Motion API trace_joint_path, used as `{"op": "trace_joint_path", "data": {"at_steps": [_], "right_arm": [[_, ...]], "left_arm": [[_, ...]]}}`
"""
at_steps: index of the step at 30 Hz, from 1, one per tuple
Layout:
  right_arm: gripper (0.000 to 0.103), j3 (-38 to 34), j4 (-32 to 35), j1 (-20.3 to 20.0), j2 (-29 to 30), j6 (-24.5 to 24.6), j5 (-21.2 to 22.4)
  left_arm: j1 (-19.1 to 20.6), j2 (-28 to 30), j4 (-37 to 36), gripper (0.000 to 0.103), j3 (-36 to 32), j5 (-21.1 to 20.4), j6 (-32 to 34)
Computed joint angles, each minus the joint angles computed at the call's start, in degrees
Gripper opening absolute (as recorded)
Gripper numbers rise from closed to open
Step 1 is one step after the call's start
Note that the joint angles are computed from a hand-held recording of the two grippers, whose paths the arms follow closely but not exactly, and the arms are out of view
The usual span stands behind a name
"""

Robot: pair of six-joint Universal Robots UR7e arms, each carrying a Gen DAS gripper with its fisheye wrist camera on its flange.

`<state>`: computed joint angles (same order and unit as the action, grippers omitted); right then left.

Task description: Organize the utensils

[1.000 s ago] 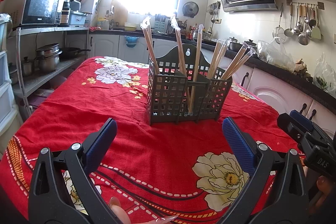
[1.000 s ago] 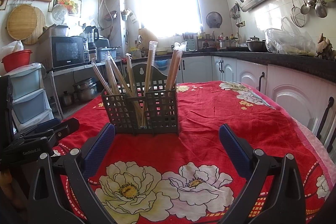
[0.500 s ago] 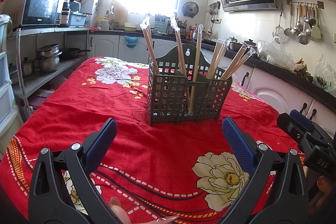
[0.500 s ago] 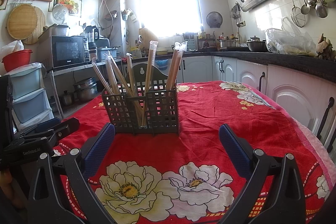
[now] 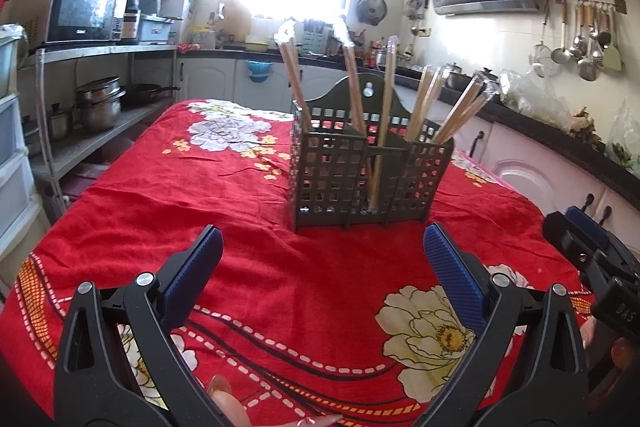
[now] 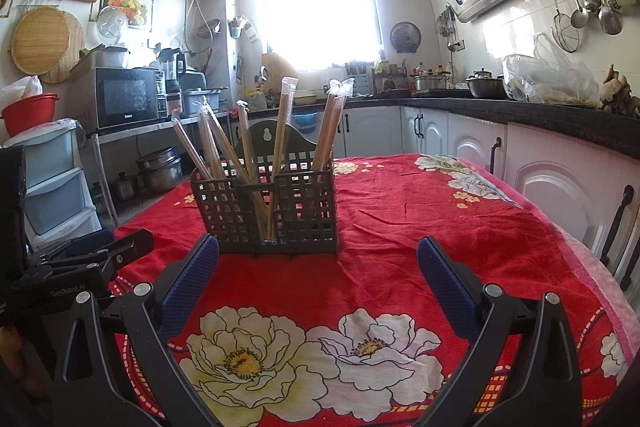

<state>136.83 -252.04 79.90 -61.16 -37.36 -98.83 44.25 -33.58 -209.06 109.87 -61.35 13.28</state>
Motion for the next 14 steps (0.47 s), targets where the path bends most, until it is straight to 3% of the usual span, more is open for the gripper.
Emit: {"op": "trace_joint_path", "data": {"at_steps": [3, 6, 8, 10, 11, 14], "right_arm": [[0.097, -0.61, 0.0, 0.59, -0.11, 1.25, -2.96], [0.097, -0.72, 5.78, -0.34, -4.28, 5.94, -7.29], [0.097, -2.53, 14.36, -1.68, -9.17, 9.39, -14.17], [0.097, -6.57, 24.8, -3.65, -13.08, 12.72, -24.65], [0.097, -7.94, 27.75, -4.83, -14.09, 13.93, -27.01], [0.097, -13.81, 39.62, -8.74, -15.19, 16.5, -35.51]], "left_arm": [[0.13, -1.12, 2.58, 0.093, 0.16, 0.22, -2.08], [0.91, -3.93, 9.83, 0.093, -0.58, 2.3, -5.55], [2.22, -5.51, 18.73, 0.093, -3.38, 7.19, -8.22], [4.32, -6.29, 26.8, 0.093, -6.8, 10.72, -10.33], [5.67, -6.21, 30.69, 0.093, -9.02, 13.28, -11.42], [8.7, -4.08, 33.26, 0.093, -13.91, 19.26, -13.05]]}}
